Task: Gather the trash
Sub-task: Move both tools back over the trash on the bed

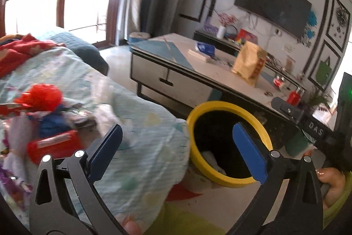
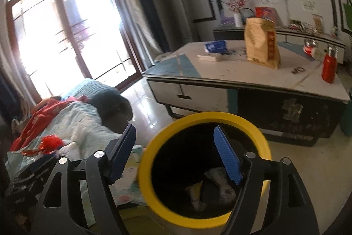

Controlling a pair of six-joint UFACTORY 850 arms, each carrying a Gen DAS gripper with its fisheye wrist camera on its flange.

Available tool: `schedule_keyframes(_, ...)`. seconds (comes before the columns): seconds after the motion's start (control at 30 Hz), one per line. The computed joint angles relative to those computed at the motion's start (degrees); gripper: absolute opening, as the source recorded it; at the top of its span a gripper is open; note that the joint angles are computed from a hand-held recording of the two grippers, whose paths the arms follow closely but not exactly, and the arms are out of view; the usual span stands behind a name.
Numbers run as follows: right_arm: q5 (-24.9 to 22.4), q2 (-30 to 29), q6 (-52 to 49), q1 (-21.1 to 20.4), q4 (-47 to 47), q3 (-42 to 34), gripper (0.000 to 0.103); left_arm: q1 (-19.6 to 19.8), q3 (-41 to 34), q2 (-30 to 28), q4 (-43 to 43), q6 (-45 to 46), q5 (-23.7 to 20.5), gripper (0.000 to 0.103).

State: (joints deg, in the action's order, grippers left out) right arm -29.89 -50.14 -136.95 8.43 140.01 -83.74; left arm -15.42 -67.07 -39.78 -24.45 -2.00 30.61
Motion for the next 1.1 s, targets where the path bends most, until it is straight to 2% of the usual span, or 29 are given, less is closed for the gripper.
schedule_keyframes(0.37,-4.3,3.4,-2.0,3.6,-5.6,4.7,0.076,-0.2,10.0,7.8,-12.8,7.6,10.7,0.092)
schedule_keyframes(0.53,-5.1,4.5,-1.2,6.0,-11.0,6.0,0.077,1.1,15.2,11.5,-15.0,6.0,13.9,0.092)
schedule_keyframes(0.83,-7.7,7.2,-4.2,9.7,-14.8,9.1,0.078,4.0,22.3,16.2,-16.1,3.8,17.2,0.092)
schedule_keyframes(1.1,-8.2,8.2,-5.1,12.8,-19.0,10.0,0.079,6.8,27.0,19.7,-17.1,3.2,17.0,0.092)
